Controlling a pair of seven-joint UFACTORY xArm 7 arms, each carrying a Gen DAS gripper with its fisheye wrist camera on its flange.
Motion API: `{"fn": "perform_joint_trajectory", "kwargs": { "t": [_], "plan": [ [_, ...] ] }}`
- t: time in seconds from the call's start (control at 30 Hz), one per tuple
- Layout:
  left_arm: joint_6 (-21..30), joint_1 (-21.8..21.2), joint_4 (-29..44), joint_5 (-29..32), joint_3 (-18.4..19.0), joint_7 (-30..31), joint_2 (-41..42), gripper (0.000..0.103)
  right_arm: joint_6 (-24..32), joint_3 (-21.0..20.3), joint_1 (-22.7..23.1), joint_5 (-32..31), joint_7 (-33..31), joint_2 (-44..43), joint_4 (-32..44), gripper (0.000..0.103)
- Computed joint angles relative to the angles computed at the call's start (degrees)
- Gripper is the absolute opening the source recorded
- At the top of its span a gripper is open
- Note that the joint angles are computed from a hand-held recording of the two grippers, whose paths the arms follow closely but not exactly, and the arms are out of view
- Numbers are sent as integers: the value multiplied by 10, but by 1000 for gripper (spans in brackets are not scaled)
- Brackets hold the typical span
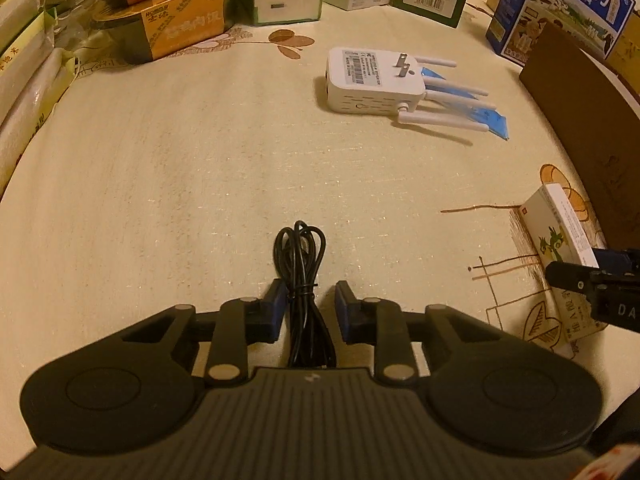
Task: Organize rigid objects
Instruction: 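Carry the white medicine box and black cable over the brown box with both tools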
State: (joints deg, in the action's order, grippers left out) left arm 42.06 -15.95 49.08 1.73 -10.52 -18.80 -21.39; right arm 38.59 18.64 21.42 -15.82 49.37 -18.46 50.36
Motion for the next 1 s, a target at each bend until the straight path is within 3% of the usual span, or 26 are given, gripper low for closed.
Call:
{"fn": "perform_joint_trajectory", "kwargs": {
  "t": [0.13, 0.3, 1.0],
  "plan": [
    [2, -2, 4, 7, -4, 1, 3, 15, 5, 3, -3, -8, 5, 5, 5, 44],
    [1, -4, 3, 17, -9, -1, 3, 12, 7, -2, 1, -4, 3, 11, 7, 23],
    [-3, -30, 25, -8, -17, 17, -16, 12, -19, 4, -1, 32, 3, -75, -33, 22]
  ]
}}
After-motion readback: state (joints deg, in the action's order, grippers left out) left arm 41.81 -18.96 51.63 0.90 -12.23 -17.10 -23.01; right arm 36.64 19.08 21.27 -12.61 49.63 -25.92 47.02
